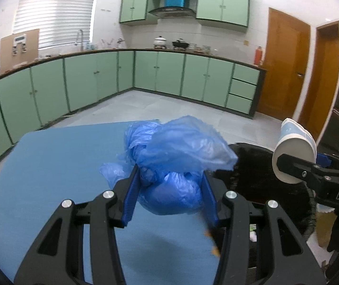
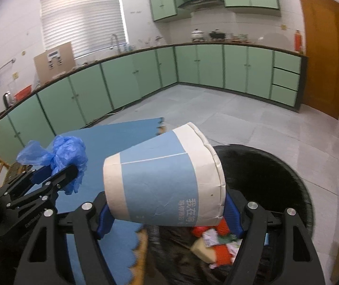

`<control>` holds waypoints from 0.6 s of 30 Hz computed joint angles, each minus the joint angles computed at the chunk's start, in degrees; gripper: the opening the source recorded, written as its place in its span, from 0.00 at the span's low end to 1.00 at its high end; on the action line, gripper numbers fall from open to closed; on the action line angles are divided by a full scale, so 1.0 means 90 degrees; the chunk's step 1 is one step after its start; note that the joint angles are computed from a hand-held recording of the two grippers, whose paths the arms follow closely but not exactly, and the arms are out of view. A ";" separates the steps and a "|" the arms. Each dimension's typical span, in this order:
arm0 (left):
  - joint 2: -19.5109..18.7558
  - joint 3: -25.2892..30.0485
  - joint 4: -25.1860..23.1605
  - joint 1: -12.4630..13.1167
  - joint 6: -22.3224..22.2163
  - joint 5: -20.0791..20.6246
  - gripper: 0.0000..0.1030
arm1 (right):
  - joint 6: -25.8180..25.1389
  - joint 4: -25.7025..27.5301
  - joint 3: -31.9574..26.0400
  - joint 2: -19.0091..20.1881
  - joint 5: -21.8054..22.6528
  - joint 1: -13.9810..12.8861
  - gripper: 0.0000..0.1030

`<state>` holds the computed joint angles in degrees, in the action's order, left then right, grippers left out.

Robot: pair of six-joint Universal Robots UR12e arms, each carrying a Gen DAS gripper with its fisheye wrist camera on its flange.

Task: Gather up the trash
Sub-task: 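Carry the blue bag and paper cup over the bin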

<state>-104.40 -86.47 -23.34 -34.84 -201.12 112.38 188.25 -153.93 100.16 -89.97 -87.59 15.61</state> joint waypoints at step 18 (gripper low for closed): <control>-0.0936 0.0929 0.0115 -0.0298 0.0489 -0.0888 0.45 | 0.0137 0.0083 0.0688 -0.0533 -0.0389 -0.0814 0.72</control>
